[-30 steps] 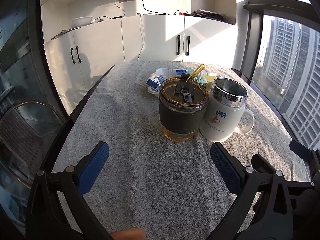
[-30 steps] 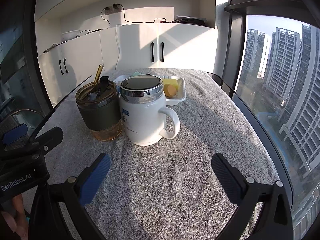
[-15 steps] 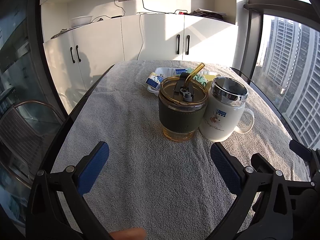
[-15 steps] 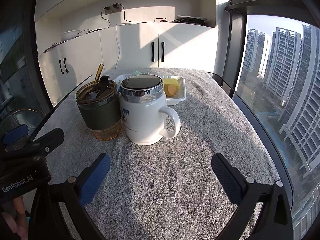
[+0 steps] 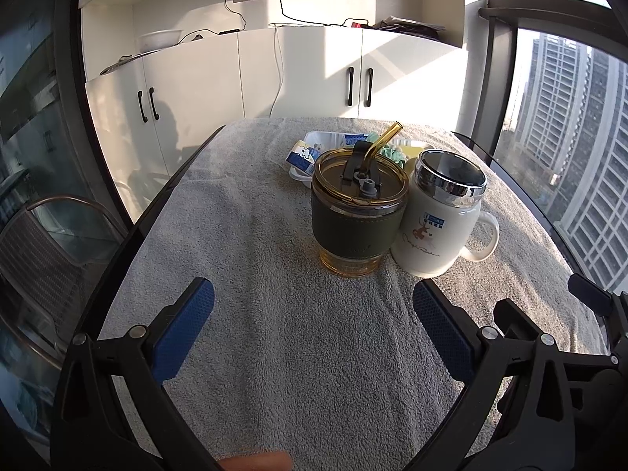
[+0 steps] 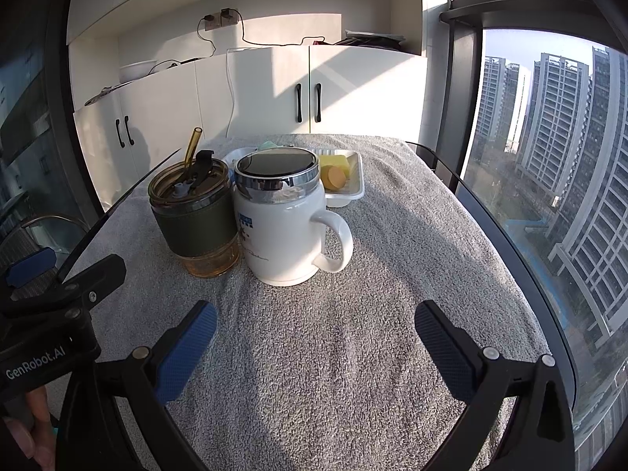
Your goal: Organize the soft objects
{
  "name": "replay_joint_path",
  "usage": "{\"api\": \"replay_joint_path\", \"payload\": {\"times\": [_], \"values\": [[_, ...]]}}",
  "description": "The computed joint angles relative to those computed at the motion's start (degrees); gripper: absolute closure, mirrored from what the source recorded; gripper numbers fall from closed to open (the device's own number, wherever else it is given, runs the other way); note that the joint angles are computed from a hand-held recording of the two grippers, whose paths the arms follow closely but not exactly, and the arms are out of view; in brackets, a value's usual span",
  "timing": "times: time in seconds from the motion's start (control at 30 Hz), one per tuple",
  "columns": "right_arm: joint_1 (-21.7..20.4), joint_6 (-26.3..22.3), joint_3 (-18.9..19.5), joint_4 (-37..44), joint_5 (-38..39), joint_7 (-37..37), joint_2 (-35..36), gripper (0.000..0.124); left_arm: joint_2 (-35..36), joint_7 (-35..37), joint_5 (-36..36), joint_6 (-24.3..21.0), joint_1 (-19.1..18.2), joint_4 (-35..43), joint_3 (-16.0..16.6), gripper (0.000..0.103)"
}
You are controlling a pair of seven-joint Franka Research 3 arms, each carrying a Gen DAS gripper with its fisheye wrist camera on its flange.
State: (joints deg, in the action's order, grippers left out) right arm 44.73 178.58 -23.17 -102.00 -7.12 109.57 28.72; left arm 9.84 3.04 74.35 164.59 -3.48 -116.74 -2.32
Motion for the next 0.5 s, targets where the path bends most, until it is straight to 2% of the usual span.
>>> {"api": "replay_joint_path", "payload": {"times": [0.5], "values": [[-0.39, -0.08, 0.44, 0.03, 0.39, -0.47, -0.05, 0.021, 0.01, -0.19, 0.02, -0.09, -0.04, -0.08, 0.04, 0.000]]}}
